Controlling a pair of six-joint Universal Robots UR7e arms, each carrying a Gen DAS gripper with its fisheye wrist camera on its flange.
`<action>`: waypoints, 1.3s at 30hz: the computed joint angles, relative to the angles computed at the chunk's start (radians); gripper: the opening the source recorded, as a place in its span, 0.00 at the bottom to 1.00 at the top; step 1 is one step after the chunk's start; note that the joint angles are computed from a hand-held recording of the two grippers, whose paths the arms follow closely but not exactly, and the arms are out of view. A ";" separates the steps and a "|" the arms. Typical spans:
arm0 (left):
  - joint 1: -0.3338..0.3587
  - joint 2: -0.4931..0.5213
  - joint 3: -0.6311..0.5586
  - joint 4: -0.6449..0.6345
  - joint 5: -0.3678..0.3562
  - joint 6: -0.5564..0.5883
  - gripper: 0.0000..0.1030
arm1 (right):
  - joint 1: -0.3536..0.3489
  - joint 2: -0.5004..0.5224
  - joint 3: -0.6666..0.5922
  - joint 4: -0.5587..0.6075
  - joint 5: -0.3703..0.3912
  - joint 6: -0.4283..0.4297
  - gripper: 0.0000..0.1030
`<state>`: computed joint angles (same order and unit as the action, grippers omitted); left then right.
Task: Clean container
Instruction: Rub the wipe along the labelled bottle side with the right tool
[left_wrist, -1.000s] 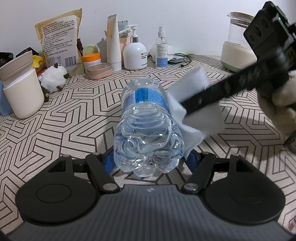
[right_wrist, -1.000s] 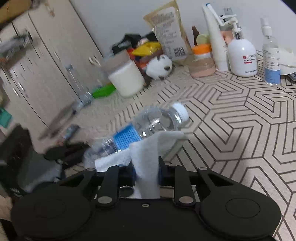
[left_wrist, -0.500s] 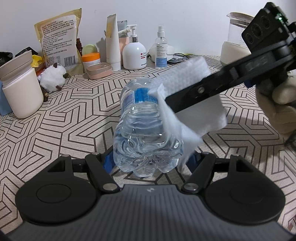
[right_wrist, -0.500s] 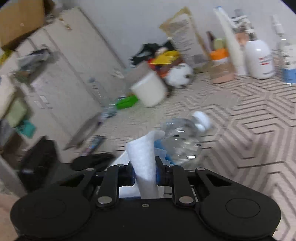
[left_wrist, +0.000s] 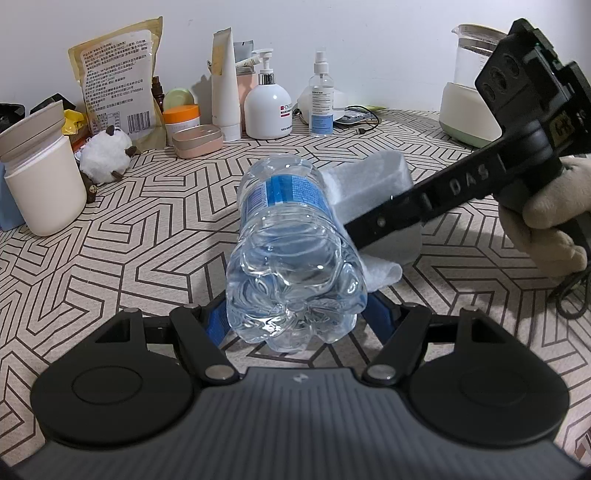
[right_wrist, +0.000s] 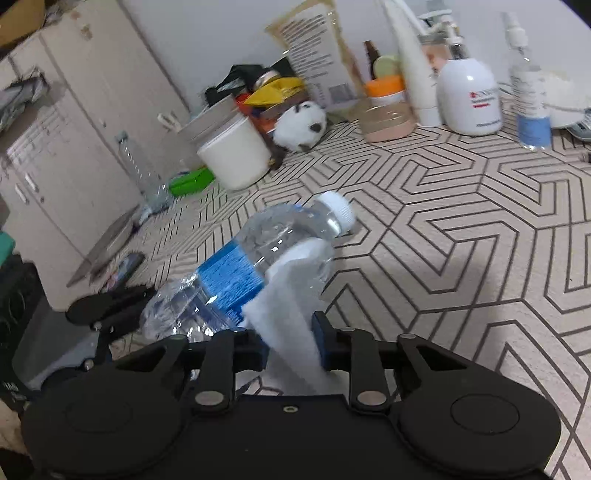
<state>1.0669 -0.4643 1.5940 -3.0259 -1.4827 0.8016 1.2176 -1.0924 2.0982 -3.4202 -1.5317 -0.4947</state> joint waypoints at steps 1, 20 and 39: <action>0.001 0.000 -0.001 0.001 -0.002 -0.001 0.70 | 0.004 0.000 0.001 0.001 -0.006 -0.006 0.28; 0.002 0.005 -0.011 0.011 -0.003 -0.004 0.73 | 0.002 -0.053 0.070 0.038 0.207 -0.146 0.47; 0.001 0.010 -0.018 0.013 -0.002 -0.007 0.73 | -0.007 -0.045 0.060 0.006 0.165 -0.070 0.47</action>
